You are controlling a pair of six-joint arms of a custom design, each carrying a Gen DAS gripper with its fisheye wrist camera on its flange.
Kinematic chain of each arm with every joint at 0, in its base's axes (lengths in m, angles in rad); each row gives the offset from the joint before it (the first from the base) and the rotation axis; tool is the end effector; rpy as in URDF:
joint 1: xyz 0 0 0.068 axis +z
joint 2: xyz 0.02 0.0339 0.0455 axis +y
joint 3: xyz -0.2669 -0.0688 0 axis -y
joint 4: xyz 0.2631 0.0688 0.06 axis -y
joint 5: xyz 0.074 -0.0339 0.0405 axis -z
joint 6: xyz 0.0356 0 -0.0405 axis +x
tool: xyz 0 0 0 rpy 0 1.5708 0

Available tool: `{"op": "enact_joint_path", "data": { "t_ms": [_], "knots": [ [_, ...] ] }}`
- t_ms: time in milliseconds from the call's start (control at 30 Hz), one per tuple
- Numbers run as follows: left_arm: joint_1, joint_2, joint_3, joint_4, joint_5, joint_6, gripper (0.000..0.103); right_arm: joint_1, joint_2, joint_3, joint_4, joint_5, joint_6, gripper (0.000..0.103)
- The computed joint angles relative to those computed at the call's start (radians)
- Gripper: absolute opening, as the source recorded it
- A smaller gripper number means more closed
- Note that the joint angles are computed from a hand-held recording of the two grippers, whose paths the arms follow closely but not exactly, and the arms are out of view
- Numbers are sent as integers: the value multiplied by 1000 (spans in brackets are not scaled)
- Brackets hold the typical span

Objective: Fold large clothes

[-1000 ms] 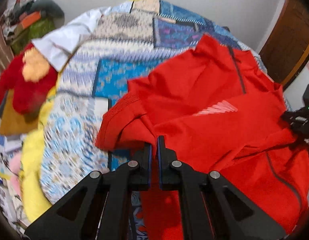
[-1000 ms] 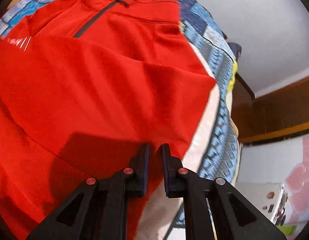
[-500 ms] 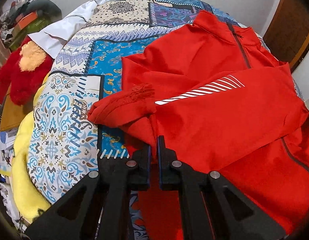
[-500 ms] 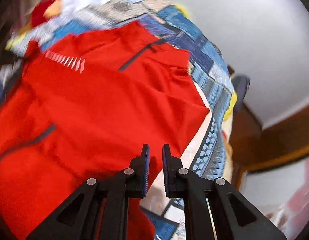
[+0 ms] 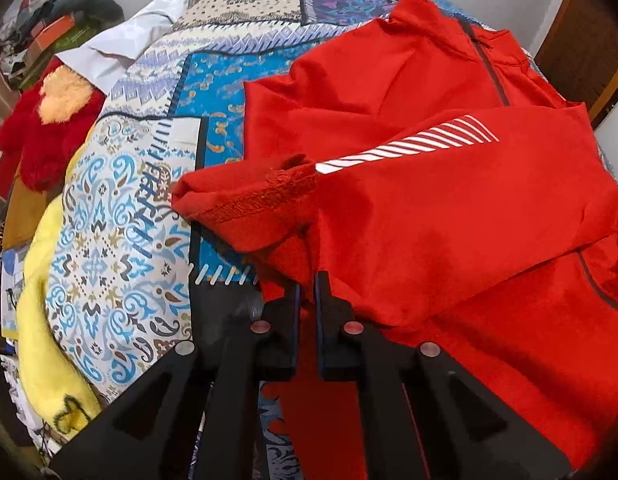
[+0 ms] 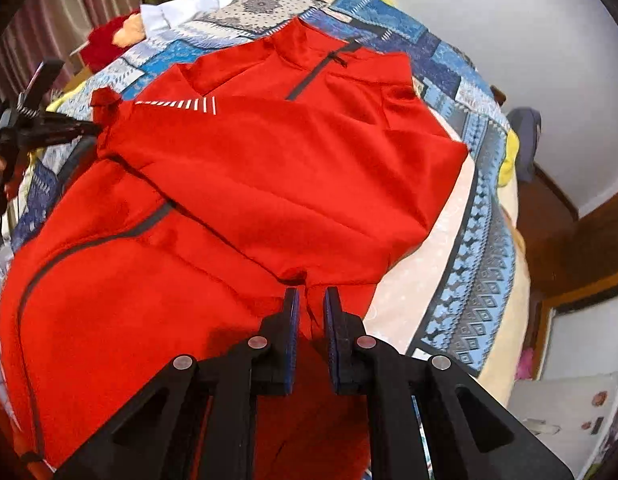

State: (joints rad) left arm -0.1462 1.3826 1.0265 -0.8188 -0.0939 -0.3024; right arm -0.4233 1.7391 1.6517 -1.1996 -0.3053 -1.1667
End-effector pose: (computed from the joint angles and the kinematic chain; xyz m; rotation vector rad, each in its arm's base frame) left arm 0.2773 -0.0375 0.2392 -0.2391 2.7248 0.0033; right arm 0.3347 -0.1391 0.3098 -1.0464 2.5193 0.0157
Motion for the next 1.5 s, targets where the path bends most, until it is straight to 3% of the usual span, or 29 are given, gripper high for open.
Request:
{"op": "enact_joint_path", "data": {
  "t_ms": [233,533,767,833,933,1000,1067,1100,1133,1167,1200,1333,1467,1500],
  "knots": [
    [-11,7,7,-5,-1,-15,4,77,-49,-172,223,119,-38,8],
    [10,11,7,18,-13,-42,4,166,-56,-327,579,287,16,7],
    [6,28,67,17,-95,-48,0,97,12,-241,616,266,148,7],
    [21,44,81,32,-72,-51,0,76,18,-233,657,258,177,8],
    [27,90,103,46,-50,-66,0,38,115,-76,516,221,220,8],
    [27,116,104,50,-30,-88,0,24,146,-37,487,221,232,8],
    [28,142,95,58,-28,-103,0,15,135,-65,545,236,233,32],
    [27,154,90,55,-35,-106,0,11,121,-101,605,248,232,69],
    [31,172,86,49,-39,-111,0,0,94,-157,700,257,230,87],
    [37,180,81,46,-31,-116,0,-19,81,-184,755,231,217,87],
    [55,177,68,47,2,-114,0,-40,93,-161,728,193,204,87],
    [103,68,33,36,91,-86,0,-87,163,3,524,105,238,87],
    [90,-22,81,-59,24,-34,3,-123,207,184,293,-33,281,87],
    [82,-34,105,-84,3,-23,9,-129,213,221,241,-70,291,88]
  ]
}}
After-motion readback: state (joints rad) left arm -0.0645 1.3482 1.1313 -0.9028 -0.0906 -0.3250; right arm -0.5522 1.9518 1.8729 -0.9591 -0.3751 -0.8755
